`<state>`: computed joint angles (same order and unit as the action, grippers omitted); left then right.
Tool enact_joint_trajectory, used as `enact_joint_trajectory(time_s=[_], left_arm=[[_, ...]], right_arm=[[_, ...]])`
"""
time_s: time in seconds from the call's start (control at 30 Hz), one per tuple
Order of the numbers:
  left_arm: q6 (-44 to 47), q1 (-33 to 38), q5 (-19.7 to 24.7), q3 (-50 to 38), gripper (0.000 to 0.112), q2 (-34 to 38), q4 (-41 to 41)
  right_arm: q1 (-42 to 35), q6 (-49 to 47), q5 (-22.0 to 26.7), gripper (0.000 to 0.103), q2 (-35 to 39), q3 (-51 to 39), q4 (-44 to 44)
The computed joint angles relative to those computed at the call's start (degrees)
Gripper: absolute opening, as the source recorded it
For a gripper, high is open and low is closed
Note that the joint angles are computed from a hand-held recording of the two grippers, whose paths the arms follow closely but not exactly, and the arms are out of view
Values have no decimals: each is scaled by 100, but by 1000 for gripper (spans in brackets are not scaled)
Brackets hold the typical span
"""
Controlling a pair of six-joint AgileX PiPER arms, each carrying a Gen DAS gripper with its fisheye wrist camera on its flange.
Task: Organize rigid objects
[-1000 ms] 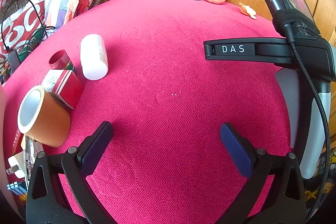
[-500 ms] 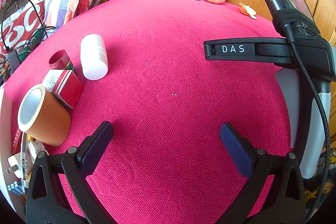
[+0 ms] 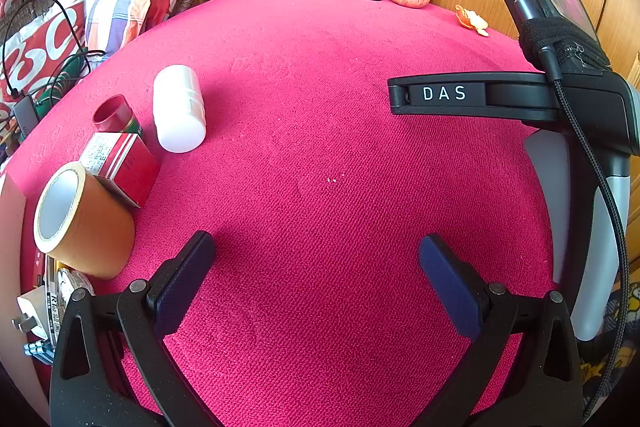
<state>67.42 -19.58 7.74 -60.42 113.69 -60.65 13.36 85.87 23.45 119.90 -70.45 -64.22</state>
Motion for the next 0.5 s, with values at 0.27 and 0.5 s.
enact_joint_trajectory(time_s=[0.27, 0.5], left_arm=[[20, 1, 0, 2, 103, 0, -20], [-12, 0, 1, 1, 103, -3, 11]], right_arm=[[1, 3, 4, 103, 1, 1, -5], [3, 21, 0, 103, 2, 4, -18]])
